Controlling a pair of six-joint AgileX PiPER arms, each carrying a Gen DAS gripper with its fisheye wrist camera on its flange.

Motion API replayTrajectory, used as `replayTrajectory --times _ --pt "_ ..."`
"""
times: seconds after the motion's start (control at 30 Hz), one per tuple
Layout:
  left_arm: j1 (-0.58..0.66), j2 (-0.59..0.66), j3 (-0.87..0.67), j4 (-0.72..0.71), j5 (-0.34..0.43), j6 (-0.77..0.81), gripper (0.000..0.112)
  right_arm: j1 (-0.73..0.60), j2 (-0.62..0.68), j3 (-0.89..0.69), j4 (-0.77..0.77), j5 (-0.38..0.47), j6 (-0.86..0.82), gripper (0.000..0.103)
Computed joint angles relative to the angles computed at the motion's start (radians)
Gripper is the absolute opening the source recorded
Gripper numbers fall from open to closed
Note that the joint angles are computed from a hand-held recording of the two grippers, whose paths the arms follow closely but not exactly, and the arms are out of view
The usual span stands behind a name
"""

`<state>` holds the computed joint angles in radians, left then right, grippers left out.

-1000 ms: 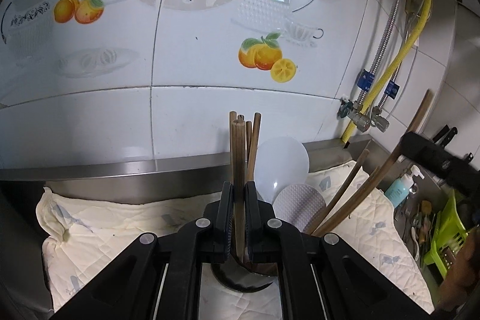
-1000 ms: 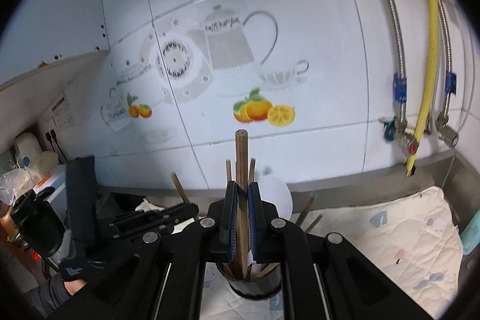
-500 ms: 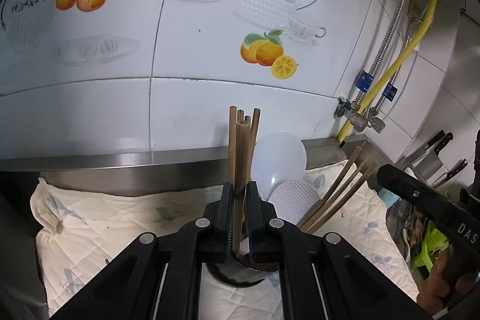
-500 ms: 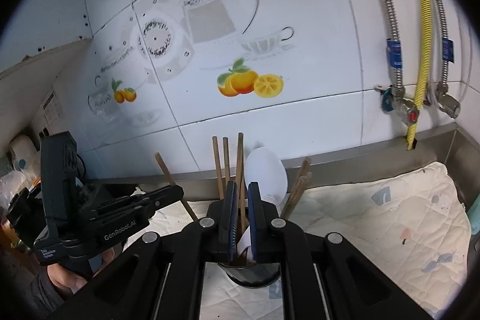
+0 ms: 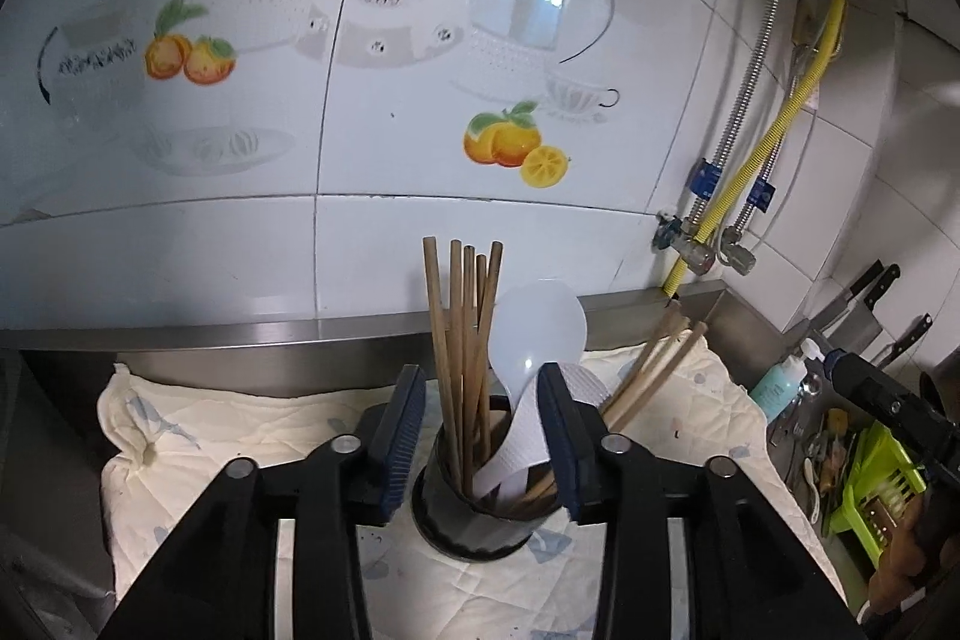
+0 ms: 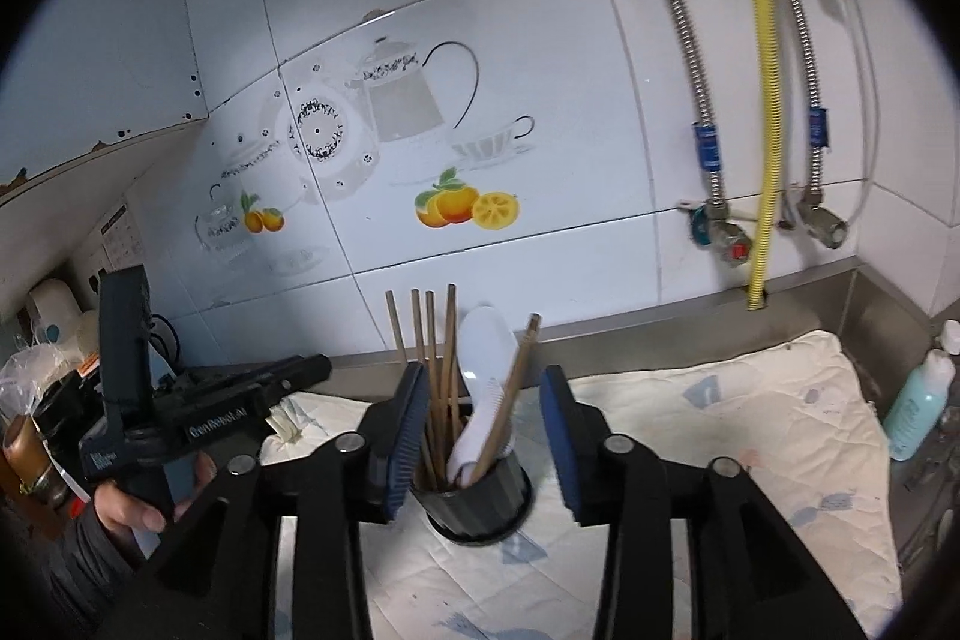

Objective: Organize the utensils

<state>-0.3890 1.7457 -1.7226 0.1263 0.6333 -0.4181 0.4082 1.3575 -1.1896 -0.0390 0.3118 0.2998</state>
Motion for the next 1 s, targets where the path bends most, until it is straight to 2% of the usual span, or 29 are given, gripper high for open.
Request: replayTrajectory --times 0.13,0.5,0.77,1.0 --pt "-0.041 -0.056 0.053 0.091 0.0 -0.089 0.05 -0.014 -0.058 0.065 0.022 -0.001 -0.02 0.052" --pt "-0.191 -0.212 0.223 0.34 0.063 -0.354 0.057 -0.096 -0.2 0.216 0.271 0.004 -0.271 0.061" --pt "-0.286 -0.293 0.348 0.478 0.109 -0.539 0.061 -0.077 -0.248 0.292 0.161 0.018 -0.22 0.065" --pt "-0.327 -0.352 0.455 0.526 0.137 -0.64 0.065 -0.04 -0.271 0.352 0.061 0.035 -0.163 0.066"
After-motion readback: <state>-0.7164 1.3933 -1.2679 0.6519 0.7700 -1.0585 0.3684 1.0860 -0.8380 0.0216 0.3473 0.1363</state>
